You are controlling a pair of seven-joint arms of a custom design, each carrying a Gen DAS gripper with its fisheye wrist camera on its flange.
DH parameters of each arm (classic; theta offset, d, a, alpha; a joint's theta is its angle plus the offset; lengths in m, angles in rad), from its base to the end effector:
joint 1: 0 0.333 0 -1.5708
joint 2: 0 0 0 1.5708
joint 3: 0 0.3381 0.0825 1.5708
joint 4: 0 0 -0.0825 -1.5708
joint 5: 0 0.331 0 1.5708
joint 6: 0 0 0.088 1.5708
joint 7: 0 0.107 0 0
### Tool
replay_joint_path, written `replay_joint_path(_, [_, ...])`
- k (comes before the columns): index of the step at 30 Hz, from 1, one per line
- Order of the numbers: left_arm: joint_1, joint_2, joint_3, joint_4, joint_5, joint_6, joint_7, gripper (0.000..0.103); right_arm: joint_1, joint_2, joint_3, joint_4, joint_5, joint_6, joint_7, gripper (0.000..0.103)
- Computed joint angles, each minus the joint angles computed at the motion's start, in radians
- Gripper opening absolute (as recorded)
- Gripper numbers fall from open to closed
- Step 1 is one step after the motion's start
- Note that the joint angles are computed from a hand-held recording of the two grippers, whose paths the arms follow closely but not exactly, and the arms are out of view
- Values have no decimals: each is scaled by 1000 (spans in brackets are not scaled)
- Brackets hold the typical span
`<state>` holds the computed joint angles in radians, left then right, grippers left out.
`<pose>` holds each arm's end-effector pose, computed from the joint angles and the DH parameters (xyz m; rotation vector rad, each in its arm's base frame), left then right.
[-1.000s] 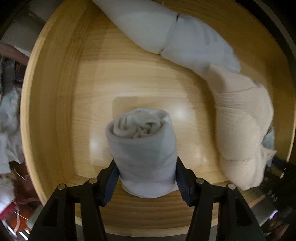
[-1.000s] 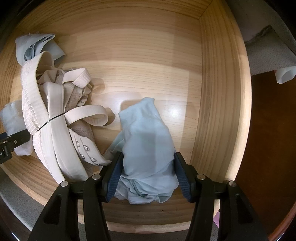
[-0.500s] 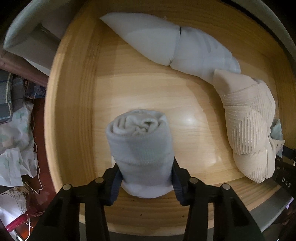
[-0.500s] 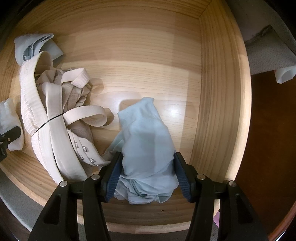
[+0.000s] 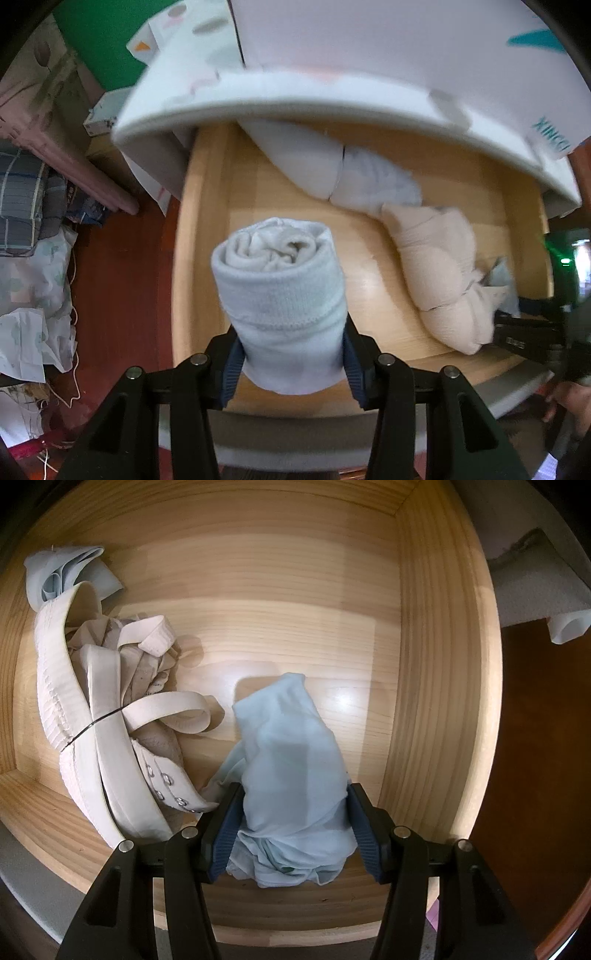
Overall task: Take underwear out of drawer
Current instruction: 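Lift the white rolled sock with the left gripper over the white box, then lower the white sock into the box and open the left gripper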
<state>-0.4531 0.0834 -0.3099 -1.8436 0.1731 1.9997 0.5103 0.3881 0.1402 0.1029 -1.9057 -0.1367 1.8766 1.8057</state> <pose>0.4045 -0.3647 0.5273 -2.3652 1.8688 -0.1413 0.4733 0.2387 0.4588 2.3753 -1.7360 0.0494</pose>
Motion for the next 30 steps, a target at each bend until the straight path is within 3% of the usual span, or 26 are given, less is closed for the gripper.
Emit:
replay_joint_path(8, [13, -115, -8, 27, 41, -67, 46, 48, 0, -1, 0, -3, -2, 2, -1, 54])
replay_joint_path(16, [25, -130, -35, 271, 187, -219, 76, 48, 0, -1, 0, -3, -2, 2, 2, 54])
replay_joint_path(23, [5, -7, -20, 604, 340, -314, 155, 48, 1, -2, 0, -4, -3, 2, 2, 54])
replay_joint_path(30, [-57, 217, 69, 927, 347, -372, 273, 48, 1, -3, 0, -5, -2, 3, 1, 54])
